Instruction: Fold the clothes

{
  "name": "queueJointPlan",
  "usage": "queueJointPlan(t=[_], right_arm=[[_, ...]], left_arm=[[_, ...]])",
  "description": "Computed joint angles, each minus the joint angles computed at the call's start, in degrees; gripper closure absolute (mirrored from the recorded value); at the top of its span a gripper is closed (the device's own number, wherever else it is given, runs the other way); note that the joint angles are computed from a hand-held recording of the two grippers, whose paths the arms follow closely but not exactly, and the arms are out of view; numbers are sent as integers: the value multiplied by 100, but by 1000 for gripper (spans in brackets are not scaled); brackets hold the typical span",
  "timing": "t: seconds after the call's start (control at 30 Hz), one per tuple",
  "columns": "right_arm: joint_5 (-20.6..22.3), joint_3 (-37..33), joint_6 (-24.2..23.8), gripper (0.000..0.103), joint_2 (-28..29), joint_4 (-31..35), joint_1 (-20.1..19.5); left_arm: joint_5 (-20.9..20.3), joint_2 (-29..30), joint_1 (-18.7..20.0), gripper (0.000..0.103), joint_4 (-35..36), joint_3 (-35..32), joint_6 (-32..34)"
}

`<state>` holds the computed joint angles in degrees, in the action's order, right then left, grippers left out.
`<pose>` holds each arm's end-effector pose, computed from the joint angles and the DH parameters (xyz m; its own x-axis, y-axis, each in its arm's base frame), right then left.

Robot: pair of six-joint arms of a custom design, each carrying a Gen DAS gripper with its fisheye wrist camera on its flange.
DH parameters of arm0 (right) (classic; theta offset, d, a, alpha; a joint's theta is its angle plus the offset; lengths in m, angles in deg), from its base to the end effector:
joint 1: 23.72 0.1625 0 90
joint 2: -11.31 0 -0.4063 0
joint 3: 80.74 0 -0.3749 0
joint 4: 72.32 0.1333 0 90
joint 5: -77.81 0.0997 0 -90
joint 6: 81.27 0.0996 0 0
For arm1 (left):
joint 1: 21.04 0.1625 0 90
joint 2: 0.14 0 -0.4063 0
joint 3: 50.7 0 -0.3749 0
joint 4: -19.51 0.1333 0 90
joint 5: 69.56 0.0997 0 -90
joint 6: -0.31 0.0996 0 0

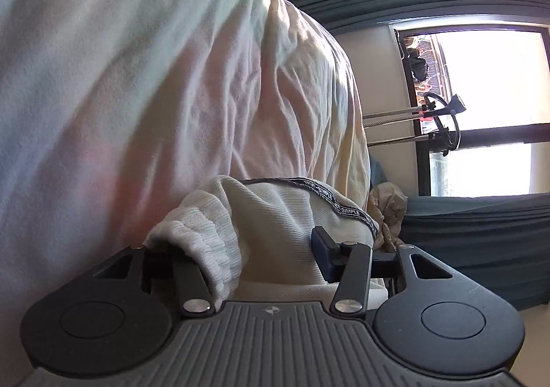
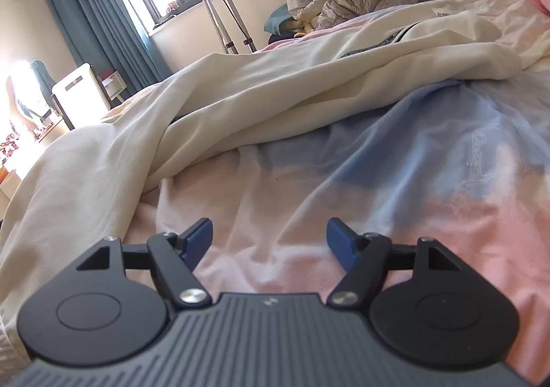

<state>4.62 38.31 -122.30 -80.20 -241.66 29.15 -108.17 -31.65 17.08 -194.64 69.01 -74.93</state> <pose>-0.1474 -0.4632 0.4147 -0.9243 -0.0244 0.3810 -0.3095 0.6323 -0.7102 -0.2436 -0.4595 0.0084 -0.8059 -0.4303 0.4065 -0.5592 0.3282 -0.7613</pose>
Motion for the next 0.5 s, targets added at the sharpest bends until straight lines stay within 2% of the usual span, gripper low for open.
queueJointPlan(t=[0.03, 0.07, 0.13, 0.27, 0.33, 0.4, 0.5], right_arm=[[-34, 14, -40, 29, 7, -24, 11], [-68, 29, -75, 29, 15, -57, 22], [-52, 86, -156, 29, 39, -222, 12], [-50, 111, -267, 29, 189, -552, 9], [-30, 108, -277, 29, 254, -659, 18], [7, 128, -374, 29, 309, -755, 32], [-56, 146, -538, 29, 412, -878, 108]], left_arm=[[133, -22, -28, 58, 2, -82, 313], [261, -37, -53, 73, -13, -169, 643], [475, -112, -90, 94, -46, -334, 1288], [730, -471, -75, 94, 327, -714, 1994], [876, -611, -62, 94, 532, -1015, 2610], [1195, -727, -18, 94, 1191, -1579, 3337], [1339, -810, 183, 94, 2071, -2362, 3593]])
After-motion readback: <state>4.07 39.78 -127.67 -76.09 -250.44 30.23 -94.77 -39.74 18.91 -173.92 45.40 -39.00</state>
